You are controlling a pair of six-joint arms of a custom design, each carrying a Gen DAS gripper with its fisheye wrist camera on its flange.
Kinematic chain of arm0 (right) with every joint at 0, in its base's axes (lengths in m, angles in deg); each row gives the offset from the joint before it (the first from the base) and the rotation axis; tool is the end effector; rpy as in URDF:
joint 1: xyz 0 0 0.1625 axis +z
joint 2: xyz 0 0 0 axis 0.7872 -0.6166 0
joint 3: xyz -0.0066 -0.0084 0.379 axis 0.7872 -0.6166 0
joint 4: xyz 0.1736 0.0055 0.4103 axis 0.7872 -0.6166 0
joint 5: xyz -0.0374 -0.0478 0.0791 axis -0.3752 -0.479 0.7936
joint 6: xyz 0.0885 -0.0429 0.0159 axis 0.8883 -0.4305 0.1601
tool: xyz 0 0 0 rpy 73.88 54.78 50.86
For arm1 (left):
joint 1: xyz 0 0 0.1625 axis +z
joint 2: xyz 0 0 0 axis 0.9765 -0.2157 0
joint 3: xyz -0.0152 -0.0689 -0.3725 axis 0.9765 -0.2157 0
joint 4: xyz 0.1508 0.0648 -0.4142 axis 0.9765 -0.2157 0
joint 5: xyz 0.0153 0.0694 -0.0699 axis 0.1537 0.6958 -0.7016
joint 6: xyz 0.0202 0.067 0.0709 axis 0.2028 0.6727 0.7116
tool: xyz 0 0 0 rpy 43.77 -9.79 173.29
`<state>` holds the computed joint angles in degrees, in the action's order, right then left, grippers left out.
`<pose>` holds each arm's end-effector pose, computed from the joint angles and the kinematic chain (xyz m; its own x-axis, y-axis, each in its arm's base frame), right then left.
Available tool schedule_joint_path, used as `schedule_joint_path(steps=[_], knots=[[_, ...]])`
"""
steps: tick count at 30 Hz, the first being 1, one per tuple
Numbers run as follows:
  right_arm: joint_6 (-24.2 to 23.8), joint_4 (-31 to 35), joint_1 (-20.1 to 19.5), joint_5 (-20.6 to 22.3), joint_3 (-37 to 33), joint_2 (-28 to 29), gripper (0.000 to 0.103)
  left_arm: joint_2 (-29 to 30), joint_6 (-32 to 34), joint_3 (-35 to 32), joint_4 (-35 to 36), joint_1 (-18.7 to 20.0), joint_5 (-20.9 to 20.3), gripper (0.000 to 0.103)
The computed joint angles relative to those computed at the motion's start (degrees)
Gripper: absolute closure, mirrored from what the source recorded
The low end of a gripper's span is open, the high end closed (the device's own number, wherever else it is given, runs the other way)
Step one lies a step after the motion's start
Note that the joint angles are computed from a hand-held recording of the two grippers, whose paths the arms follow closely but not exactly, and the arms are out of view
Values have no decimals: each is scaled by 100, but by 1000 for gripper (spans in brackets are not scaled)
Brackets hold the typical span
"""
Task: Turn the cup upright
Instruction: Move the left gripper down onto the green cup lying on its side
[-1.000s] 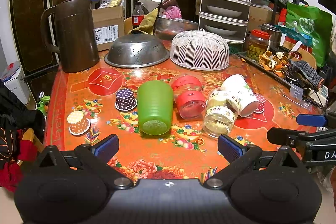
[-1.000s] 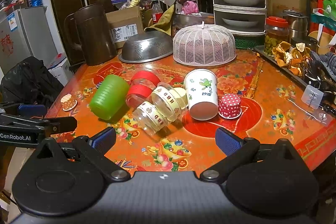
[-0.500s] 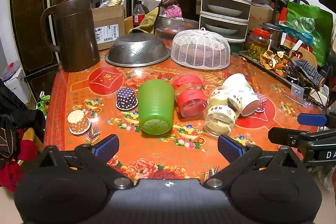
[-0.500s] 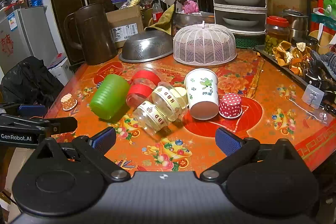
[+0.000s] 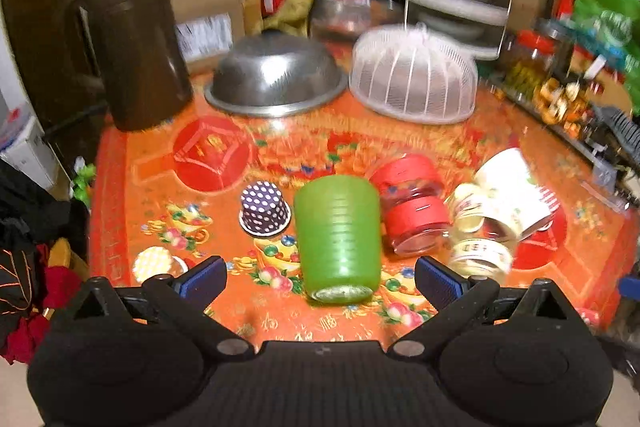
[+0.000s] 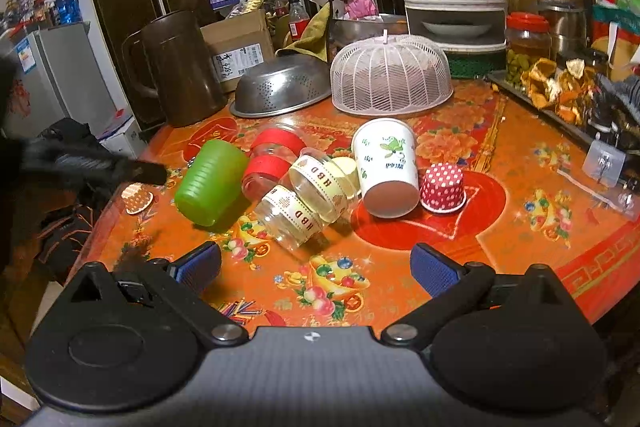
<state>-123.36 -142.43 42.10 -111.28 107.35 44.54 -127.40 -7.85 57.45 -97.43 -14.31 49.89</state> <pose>0.1721 -0.6951 0.1114 -0.7797 -0.4241 0.4607 -0.6236 0.5928 -0.5097 -0.1369 -0.7437 0.2145 -0.7068 -0.0644 -0.7045 0.4207 0.7623 -0.4918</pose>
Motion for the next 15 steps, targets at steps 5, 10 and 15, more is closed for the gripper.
schedule_joint_path(steps=[5,10,15], knots=[[97,82,-98,209,85,-86,1,416,-304,-762,907,195,-154,2],[105,170,-141,208,75,-103,1,708,-402,-1218,1359,290,-198,2],[100,184,-170,216,97,-123,1,822,-424,-1439,1526,368,-361,3]])
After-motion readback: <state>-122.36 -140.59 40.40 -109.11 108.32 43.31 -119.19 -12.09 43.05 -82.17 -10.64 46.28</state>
